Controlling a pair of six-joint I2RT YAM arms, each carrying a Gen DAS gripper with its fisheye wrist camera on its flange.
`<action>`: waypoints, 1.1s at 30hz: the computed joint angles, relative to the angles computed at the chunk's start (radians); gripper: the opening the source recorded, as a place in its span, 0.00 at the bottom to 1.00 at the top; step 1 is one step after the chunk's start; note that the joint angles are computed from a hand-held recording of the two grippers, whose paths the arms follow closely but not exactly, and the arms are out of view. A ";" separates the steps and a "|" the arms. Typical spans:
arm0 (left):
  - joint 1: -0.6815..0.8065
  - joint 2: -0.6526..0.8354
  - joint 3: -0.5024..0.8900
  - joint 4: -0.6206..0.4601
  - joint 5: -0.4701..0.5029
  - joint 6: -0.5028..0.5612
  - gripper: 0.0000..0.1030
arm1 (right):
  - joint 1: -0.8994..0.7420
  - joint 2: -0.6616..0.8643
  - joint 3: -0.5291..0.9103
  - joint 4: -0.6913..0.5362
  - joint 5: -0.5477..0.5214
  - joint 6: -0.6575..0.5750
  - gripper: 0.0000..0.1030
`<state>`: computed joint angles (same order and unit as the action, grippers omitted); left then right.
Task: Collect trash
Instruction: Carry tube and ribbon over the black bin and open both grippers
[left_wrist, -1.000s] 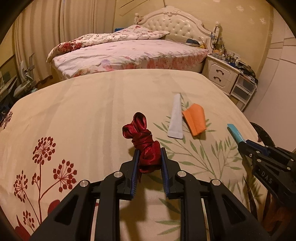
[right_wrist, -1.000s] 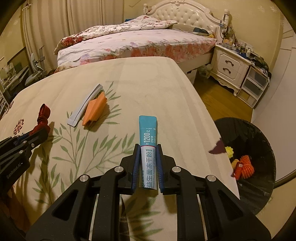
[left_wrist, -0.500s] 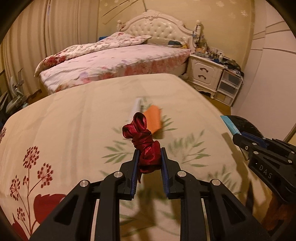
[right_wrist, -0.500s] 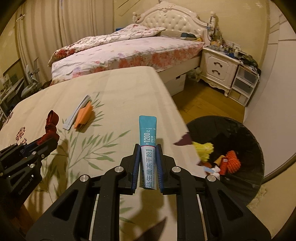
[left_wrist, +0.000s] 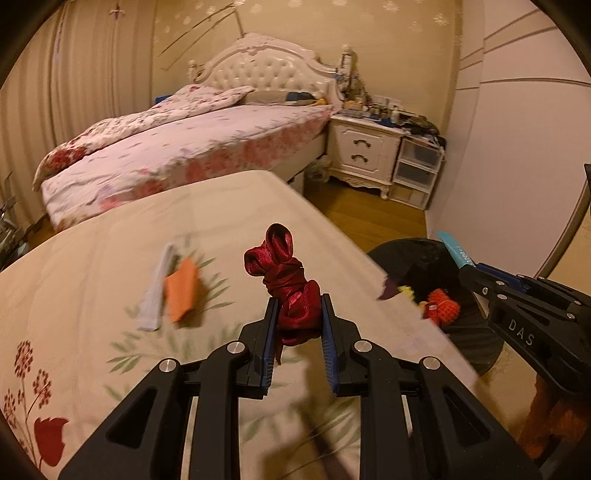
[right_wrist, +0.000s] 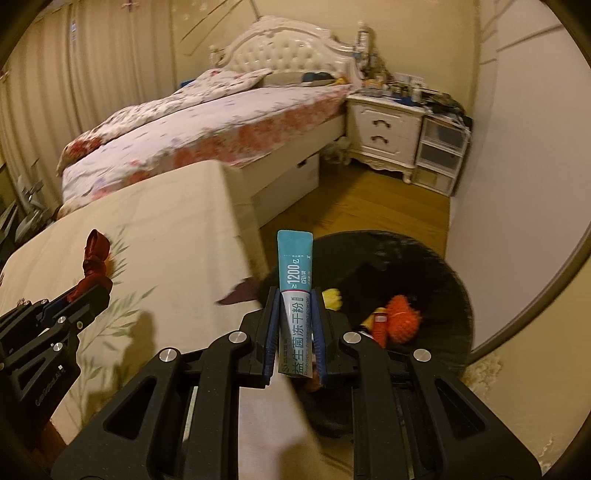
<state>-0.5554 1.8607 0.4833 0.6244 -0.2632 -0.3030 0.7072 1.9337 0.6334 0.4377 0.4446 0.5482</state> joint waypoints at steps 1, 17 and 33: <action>-0.009 0.012 0.017 -0.003 -0.003 0.002 0.22 | -0.020 -0.003 -0.012 0.012 -0.004 -0.003 0.16; -0.099 0.232 0.355 -0.120 -0.014 0.046 0.22 | -0.191 0.094 -0.011 0.115 -0.038 -0.041 0.16; -0.110 0.380 0.589 -0.246 0.001 0.070 0.23 | -0.307 0.180 0.029 0.167 -0.092 -0.066 0.17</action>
